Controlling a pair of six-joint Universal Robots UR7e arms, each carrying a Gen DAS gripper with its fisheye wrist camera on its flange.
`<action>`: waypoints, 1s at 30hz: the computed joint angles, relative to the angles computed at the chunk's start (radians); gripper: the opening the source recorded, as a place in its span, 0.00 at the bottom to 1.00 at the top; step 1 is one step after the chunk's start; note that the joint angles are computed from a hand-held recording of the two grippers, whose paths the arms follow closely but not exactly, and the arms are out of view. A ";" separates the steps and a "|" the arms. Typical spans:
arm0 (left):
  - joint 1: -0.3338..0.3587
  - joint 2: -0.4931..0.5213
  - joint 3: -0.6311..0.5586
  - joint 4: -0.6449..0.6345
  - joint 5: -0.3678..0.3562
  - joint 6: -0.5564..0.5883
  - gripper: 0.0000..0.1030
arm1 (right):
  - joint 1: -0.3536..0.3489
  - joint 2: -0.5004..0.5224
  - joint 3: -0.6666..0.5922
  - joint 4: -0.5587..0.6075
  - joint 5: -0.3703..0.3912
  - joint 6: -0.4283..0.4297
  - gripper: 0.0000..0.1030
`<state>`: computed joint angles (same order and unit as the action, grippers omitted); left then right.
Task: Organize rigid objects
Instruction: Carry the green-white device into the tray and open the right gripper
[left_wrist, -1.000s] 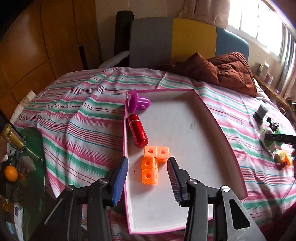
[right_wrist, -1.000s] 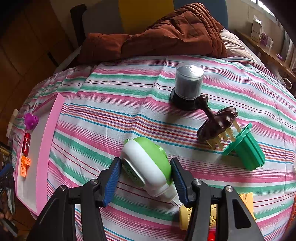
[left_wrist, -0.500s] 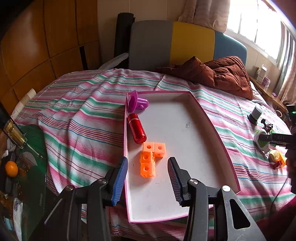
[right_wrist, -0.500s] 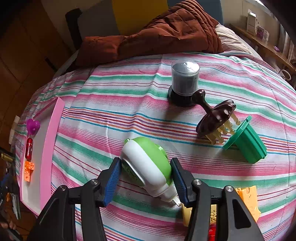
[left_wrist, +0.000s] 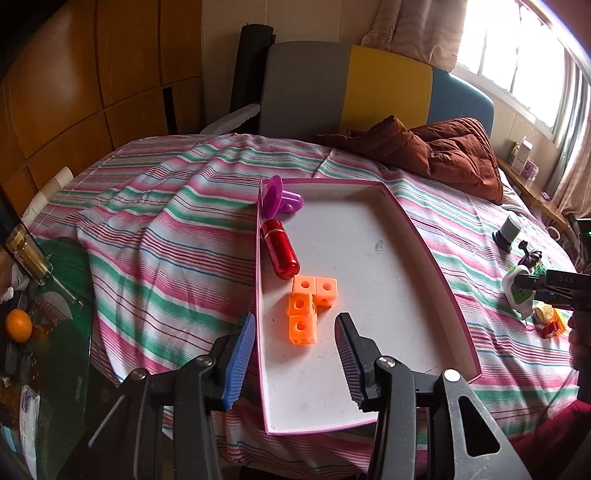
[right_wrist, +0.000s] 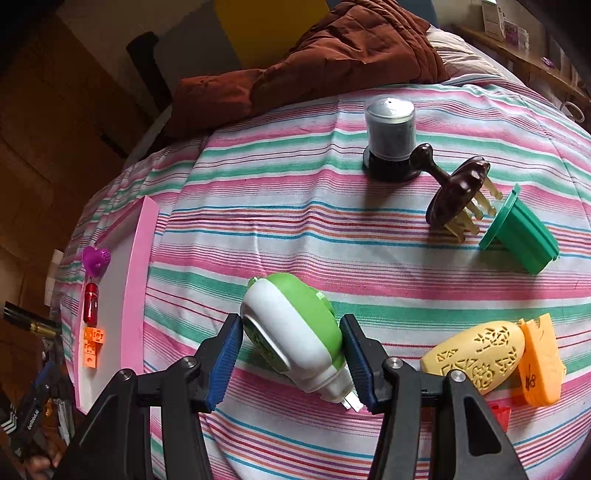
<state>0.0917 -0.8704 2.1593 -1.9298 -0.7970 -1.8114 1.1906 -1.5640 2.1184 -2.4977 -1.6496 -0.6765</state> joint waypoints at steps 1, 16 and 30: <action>0.000 -0.002 0.002 -0.002 -0.001 0.000 0.45 | -0.002 -0.006 0.004 0.004 0.006 0.006 0.53; -0.012 -0.029 0.029 0.023 -0.009 -0.057 0.45 | 0.079 -0.121 0.067 0.099 0.184 0.066 0.53; -0.032 -0.129 0.080 0.194 -0.054 -0.257 0.44 | 0.304 0.033 0.152 0.165 0.165 0.079 0.53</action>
<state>0.0595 -0.9992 2.2390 -1.7355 -0.8512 -2.0684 1.4951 -1.5314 2.2699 -2.3323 -1.4846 -0.5977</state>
